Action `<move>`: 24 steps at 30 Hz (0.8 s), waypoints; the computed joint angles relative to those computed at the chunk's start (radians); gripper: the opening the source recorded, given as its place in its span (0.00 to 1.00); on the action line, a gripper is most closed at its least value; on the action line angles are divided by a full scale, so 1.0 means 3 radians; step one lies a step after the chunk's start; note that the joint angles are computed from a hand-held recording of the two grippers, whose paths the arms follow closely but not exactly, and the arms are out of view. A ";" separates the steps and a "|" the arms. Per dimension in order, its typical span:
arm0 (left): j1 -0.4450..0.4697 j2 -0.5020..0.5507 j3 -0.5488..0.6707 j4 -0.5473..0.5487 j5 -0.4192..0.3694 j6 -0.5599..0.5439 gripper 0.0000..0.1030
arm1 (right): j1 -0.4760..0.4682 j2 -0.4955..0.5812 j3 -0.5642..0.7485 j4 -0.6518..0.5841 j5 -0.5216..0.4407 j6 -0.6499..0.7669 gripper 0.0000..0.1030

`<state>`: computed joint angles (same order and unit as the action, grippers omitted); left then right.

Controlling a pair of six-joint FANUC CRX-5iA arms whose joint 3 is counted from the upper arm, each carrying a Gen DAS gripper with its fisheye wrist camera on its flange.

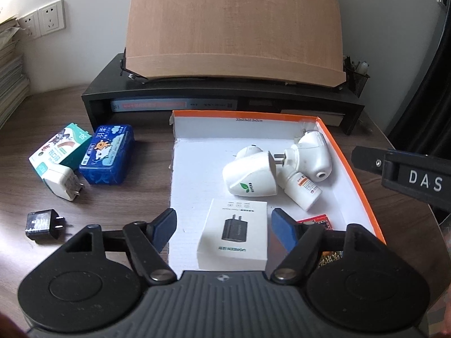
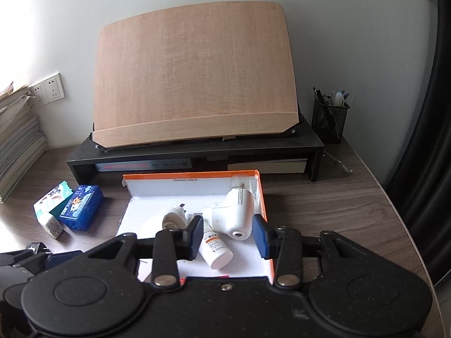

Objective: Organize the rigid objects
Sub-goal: 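Withdraw both open tools from the box toward the remaining desk items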

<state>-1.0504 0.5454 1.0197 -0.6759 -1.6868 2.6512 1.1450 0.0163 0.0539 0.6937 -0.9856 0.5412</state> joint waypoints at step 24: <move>-0.0116 -0.0707 -0.0826 -0.0358 -0.0485 0.0652 0.77 | 0.0383 0.0392 0.0444 -0.0180 0.0022 0.0294 0.79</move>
